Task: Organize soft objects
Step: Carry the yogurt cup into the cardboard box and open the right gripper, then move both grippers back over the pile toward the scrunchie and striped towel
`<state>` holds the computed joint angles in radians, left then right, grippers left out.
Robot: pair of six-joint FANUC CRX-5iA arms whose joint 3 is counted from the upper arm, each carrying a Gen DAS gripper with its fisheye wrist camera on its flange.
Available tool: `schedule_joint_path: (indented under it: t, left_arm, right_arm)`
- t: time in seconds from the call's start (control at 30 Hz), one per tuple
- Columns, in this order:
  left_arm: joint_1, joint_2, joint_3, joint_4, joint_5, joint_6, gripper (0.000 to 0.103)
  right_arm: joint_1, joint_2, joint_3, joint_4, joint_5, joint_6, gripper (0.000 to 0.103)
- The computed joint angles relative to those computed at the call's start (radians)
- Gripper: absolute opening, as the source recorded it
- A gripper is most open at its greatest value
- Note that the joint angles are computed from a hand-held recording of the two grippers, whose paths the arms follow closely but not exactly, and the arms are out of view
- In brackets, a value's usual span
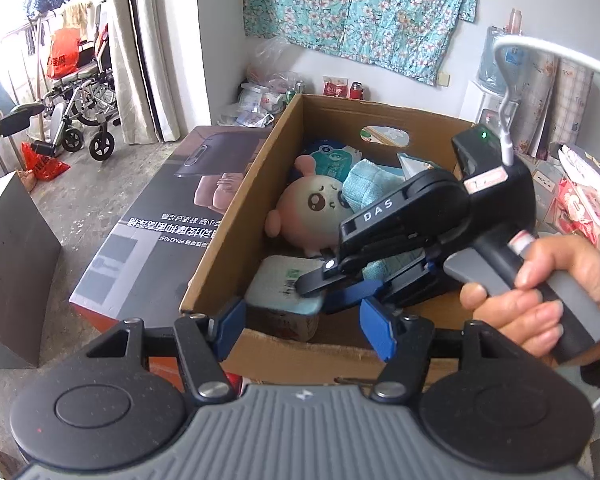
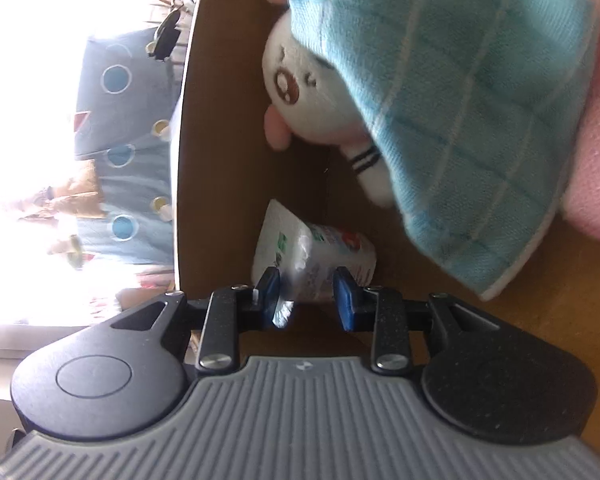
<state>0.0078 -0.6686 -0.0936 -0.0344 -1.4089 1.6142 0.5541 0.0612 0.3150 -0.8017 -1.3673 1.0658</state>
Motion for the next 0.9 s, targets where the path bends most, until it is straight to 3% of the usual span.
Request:
schedule_joint_path:
  t: [0.1,0.17,0.4,0.67,0.8,0.9]
  left_arm:
    - [-0.008,-0.013,-0.004,0.007,0.007,0.005,0.065]
    - [-0.036,-0.018,-0.003,-0.002,0.021,0.022,0.065]
    - [-0.295,0.018,0.029,-0.079,0.09,0.15,0.069]
    - [-0.622,0.131,0.046,-0.141,0.247,0.225,0.069]
    - [-0.739,0.217,0.053,-0.149,0.328,0.225,0.069]
    - [-0.864,0.301,0.09,-0.238,0.358,0.263,0.069]
  right_arm:
    - [0.025,-0.035,-0.001,0.069,0.024,0.003,0.044]
    - [0.026,-0.077,-0.02,0.085,0.047,0.028,0.045]
    - [-0.053,-0.333,-0.161,0.079,0.111,0.136,0.05]
    - [-0.42,-0.546,-0.219,0.046,-0.037,0.21,0.051]
    - [-0.656,-0.558,-0.167,0.065,-0.175,0.325,0.053]
    - [-0.751,-0.536,-0.136,0.152,-0.241,0.413,0.055]
